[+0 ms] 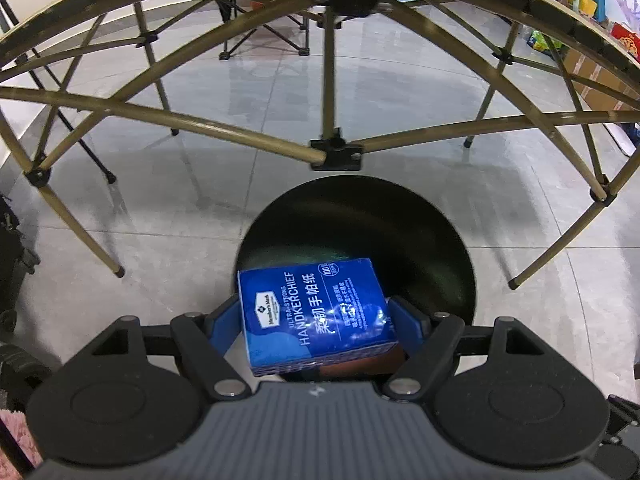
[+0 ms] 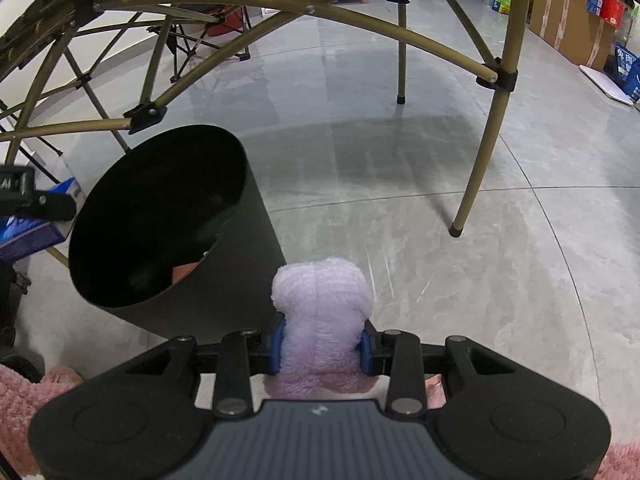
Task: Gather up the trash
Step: 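Open the left tool to drop the blue tissue box into the bin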
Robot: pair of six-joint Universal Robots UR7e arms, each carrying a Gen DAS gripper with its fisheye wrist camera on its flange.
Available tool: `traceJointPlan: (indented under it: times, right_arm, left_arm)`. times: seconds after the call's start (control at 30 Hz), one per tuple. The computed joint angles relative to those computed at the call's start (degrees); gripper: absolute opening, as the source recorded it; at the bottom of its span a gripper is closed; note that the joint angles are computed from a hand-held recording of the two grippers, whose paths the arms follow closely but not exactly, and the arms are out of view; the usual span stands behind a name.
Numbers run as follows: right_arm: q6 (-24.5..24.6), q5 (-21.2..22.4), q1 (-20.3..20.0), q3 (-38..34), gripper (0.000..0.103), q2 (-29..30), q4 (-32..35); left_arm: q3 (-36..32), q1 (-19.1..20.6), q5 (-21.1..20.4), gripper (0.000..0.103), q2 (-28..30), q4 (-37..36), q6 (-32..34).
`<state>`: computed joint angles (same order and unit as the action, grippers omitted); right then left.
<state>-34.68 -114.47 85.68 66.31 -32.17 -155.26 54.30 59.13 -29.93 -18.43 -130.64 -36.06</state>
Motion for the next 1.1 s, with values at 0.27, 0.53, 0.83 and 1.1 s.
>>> traceJointPlan:
  times: [0.27, 0.53, 0.83, 1.1]
  right_arm:
    - [-0.1, -0.5, -0.1, -1.8, 0.034, 1.3, -1.1]
    - [-0.1, -0.7, -0.2, -4.4, 0.034, 3.0, -0.9]
    - [-0.6, -0.3, -0.3, -4.7, 0.034, 3.1, -0.4]
    - [-0.9, 0.3, -0.4, -4.0, 0.034, 2.6, -0.8]
  left_arm:
    - [-7.3, 0.2, -2.1, 0.078, 4.4, 1.8, 2.1]
    - [-13.1, 1.1, -2.0, 0.078, 7.4, 6.7, 0.1]
    - [-14.7, 1.3, -2.7, 0.079, 8.4, 7.9, 0.6]
    - [-14.5, 1.2, -2.5, 0.103, 8.3, 7.6, 0.2]
